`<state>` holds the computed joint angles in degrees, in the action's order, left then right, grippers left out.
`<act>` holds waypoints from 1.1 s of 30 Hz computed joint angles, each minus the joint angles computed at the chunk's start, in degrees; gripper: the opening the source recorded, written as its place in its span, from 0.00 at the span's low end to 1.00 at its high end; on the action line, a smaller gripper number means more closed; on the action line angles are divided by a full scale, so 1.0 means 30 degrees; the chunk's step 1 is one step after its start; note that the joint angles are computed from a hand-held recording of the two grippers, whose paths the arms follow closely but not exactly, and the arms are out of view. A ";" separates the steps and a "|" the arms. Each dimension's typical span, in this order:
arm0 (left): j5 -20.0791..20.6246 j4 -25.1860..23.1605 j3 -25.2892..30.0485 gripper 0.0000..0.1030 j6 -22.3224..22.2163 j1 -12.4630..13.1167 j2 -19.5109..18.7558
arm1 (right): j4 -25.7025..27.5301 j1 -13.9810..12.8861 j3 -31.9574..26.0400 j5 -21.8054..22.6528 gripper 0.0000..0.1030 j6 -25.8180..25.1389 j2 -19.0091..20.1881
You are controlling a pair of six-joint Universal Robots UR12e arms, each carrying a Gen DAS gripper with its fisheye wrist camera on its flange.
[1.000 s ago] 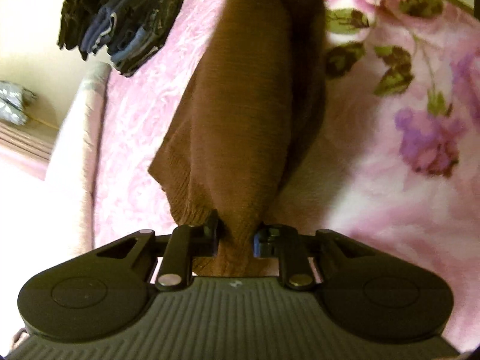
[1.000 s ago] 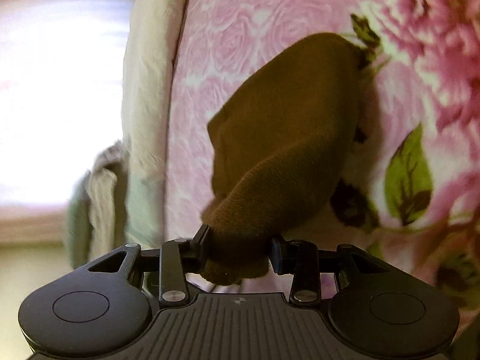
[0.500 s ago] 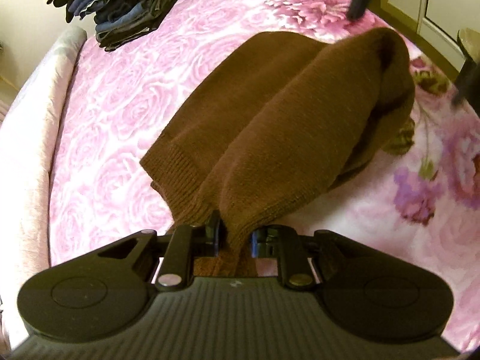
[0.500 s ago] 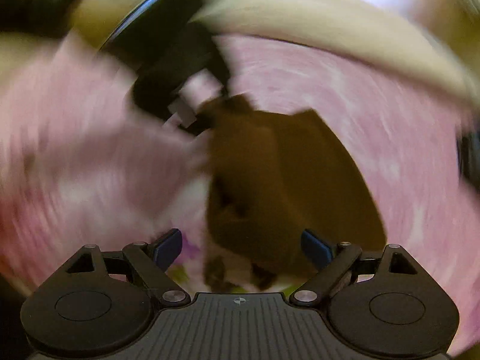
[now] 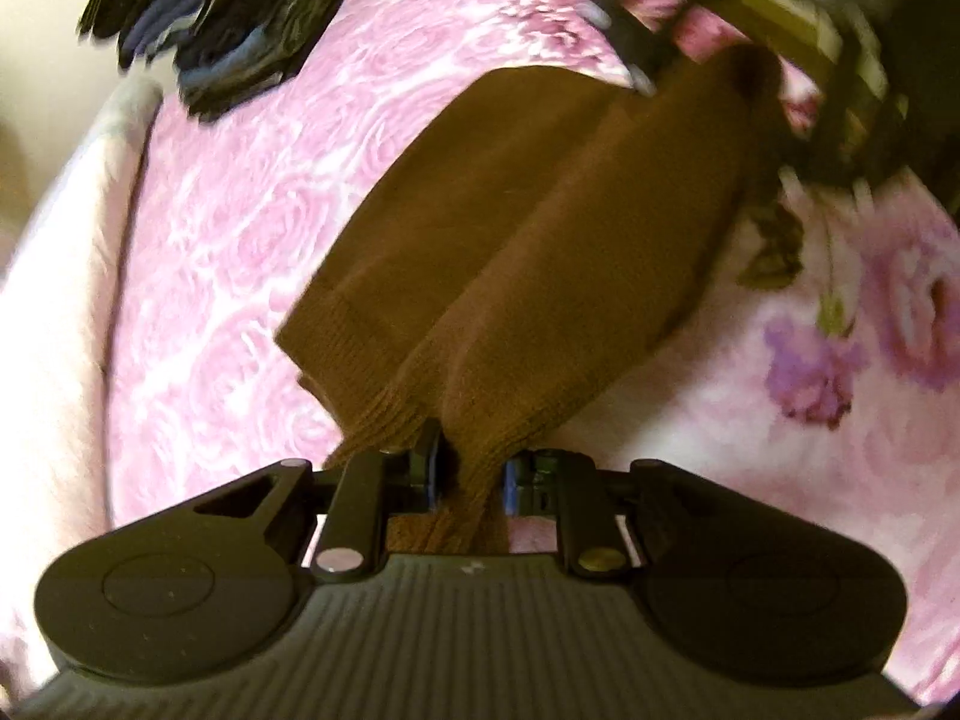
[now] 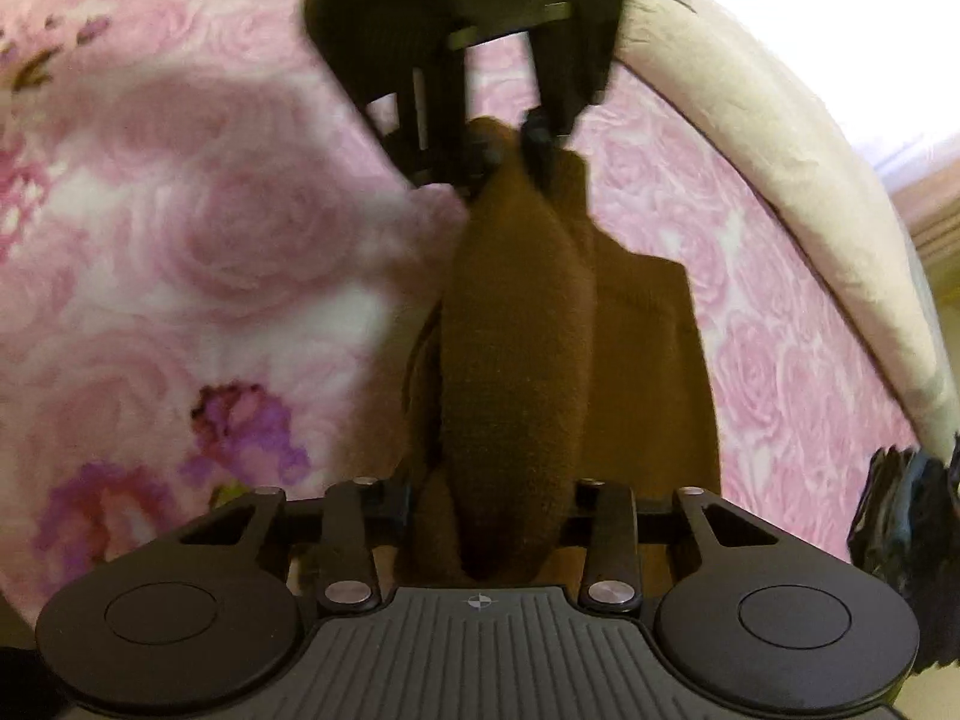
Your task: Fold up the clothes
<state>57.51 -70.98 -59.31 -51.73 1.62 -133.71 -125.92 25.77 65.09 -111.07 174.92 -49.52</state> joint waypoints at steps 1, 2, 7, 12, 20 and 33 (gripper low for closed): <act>-0.0344 0.0710 -0.0652 0.21 0.0593 0.0081 0.0276 | -0.0110 -0.0075 0.0176 0.0276 0.32 0.0287 -0.0248; -0.0691 0.1368 -0.1210 0.26 0.1105 0.0147 0.0492 | -0.0148 -0.0162 0.0264 0.0507 0.32 0.0448 -0.0428; -0.2204 0.3793 -0.3317 0.32 0.3159 0.0392 0.1309 | 0.0550 -0.0506 0.0139 0.1381 0.31 0.0763 -0.1035; -0.2442 0.3254 -0.3435 0.27 0.3469 0.0304 0.1548 | 0.0914 -0.0752 0.0436 0.2404 0.31 0.1685 -0.1740; -0.1225 -0.1614 -0.1567 0.16 0.3963 0.0052 0.1893 | 0.1901 -0.0885 0.0698 0.3191 0.31 0.2097 -0.2712; -0.0413 -0.7746 0.2533 0.16 0.3459 -0.0348 0.2191 | 0.3785 -0.0255 -0.0024 0.0474 0.30 0.1073 -0.4039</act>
<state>56.27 -94.22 -51.71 -41.35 0.57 -127.14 -114.57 25.00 65.01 -109.65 178.14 -61.64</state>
